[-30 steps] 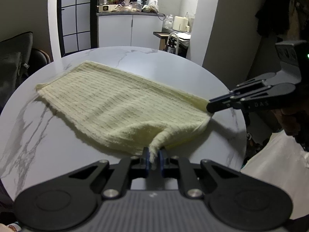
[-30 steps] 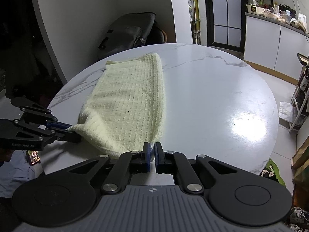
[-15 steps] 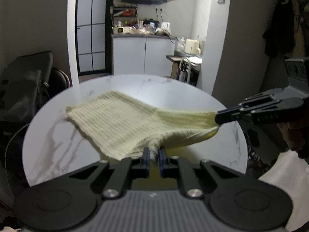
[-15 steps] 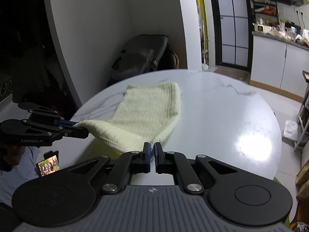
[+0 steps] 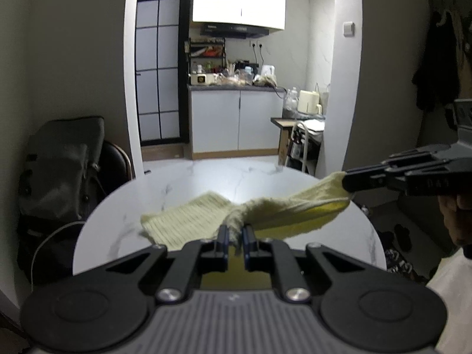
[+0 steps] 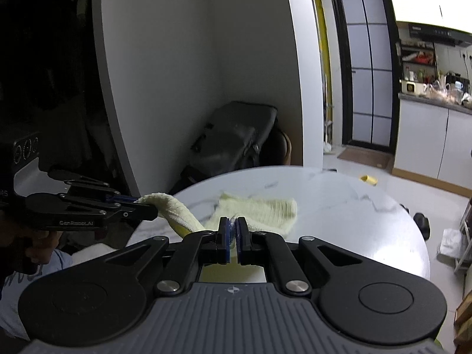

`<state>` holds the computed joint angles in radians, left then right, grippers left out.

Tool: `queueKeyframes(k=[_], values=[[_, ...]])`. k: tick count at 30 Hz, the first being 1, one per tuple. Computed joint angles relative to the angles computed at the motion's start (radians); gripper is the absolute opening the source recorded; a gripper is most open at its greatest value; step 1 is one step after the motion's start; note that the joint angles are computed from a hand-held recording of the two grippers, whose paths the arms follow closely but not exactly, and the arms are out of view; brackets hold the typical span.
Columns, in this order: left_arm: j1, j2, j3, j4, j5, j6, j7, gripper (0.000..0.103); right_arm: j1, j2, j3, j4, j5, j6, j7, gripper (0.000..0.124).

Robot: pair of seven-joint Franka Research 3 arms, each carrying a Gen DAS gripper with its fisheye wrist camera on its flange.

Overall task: Fold towel
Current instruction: 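Lift the towel end with both grippers and fold it over the towel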

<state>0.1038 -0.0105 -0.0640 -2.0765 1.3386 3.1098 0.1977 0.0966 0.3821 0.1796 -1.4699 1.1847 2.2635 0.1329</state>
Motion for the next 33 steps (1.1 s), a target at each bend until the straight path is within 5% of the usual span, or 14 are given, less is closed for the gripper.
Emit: queueKeyframes(k=[7, 13, 28, 33], values=[[-0.012, 0.005, -0.001, 0.067, 0.171, -0.043, -0.198, 0.010, 0.007, 0.008, 0.011, 0.048, 0.025, 0.036, -0.008, 0.005], [-0.009, 0.000, 0.001, 0.081, 0.179, -0.051, -0.191, 0.010, 0.027, 0.039, 0.023, 0.104, 0.012, 0.070, 0.005, 0.005], [0.007, 0.107, 0.045, 0.030, -0.401, 0.042, 0.340, 0.010, 0.067, 0.208, 0.052, 0.253, -0.207, 0.114, 0.237, 0.005], [0.039, 0.148, 0.001, 0.046, -0.663, 0.031, 0.595, 0.010, 0.089, 0.293, 0.061, 0.364, -0.281, 0.127, 0.312, 0.005]])
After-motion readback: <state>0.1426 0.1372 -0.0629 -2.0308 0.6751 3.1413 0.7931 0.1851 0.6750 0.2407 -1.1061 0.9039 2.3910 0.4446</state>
